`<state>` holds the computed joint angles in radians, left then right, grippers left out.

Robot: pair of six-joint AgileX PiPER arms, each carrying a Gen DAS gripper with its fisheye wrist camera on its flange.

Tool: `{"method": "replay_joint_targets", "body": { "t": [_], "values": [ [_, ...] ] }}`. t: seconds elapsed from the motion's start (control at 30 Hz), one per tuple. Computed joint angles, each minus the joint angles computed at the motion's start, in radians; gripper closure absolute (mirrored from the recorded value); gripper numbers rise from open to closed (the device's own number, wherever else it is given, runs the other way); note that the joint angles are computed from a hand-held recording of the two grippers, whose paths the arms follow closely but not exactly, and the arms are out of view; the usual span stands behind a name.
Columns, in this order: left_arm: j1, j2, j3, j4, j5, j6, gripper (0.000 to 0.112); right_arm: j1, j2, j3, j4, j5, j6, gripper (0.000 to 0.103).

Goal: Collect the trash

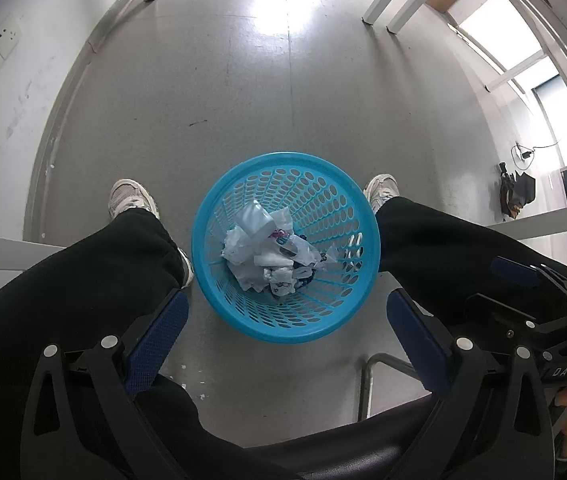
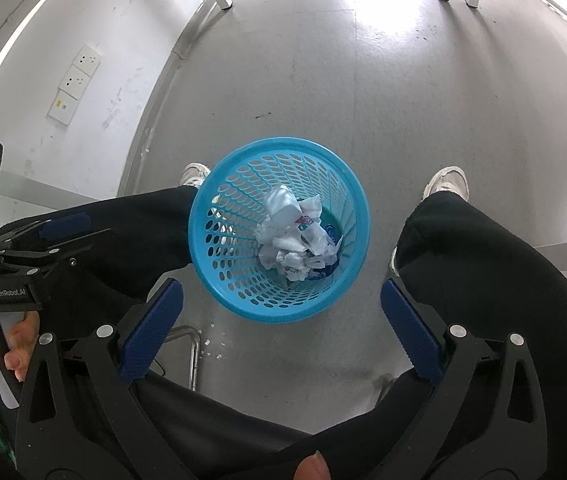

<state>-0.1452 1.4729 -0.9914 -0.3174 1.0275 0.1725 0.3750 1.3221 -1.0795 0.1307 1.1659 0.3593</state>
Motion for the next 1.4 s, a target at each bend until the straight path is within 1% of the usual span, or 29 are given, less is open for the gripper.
{"method": "replay_joint_targets", "body": {
  "t": [0.87, 1.4],
  "values": [
    [0.004, 0.012, -0.001, -0.006, 0.007, 0.006, 0.015, -0.021, 0.009, 0.007, 0.019, -0.001, -0.005, 0.008],
    [0.003, 0.015, 0.003, -0.012, 0.006, 0.014, 0.015, -0.005, 0.013, 0.004, 0.015, -0.006, 0.019, 0.008]
  ]
}}
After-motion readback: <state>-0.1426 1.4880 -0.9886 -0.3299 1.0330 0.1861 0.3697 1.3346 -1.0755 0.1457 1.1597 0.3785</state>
